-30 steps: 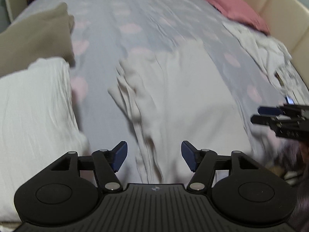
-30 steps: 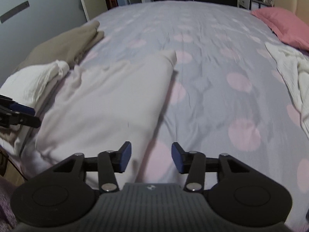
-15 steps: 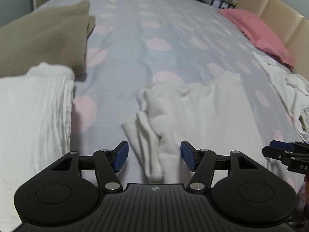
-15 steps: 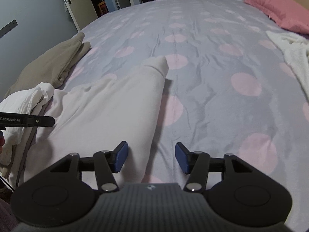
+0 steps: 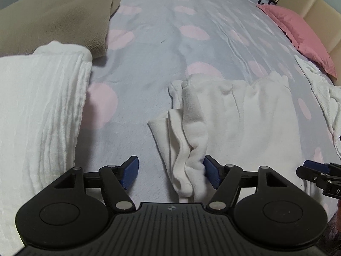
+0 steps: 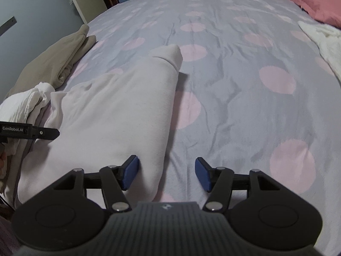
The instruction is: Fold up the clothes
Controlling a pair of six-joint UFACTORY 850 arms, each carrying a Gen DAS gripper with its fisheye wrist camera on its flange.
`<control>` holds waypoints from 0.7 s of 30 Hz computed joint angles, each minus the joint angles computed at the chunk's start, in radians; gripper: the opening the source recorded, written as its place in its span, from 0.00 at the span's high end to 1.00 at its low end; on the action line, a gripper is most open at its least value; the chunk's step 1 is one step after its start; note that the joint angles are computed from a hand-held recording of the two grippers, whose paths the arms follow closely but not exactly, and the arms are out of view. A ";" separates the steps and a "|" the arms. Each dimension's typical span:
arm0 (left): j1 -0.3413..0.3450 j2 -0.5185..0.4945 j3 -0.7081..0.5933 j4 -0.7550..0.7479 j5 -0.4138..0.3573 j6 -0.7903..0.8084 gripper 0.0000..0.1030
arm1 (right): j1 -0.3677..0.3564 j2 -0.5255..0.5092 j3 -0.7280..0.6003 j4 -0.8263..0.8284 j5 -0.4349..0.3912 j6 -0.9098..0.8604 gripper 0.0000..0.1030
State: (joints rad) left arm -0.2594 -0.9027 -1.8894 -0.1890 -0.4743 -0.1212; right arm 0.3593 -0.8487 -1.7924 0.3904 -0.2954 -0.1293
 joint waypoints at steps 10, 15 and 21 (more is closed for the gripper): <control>0.015 0.013 0.021 -0.236 0.053 0.185 0.38 | -0.030 -0.042 -0.087 0.297 -0.036 -0.196 0.33; 0.025 -0.027 -0.035 -0.246 0.000 0.147 0.38 | -0.038 -0.094 -0.167 0.279 -0.100 -0.148 0.33; 0.038 -0.068 -0.075 -0.316 -0.031 0.179 0.35 | -0.052 -0.154 -0.241 0.299 -0.186 -0.115 0.32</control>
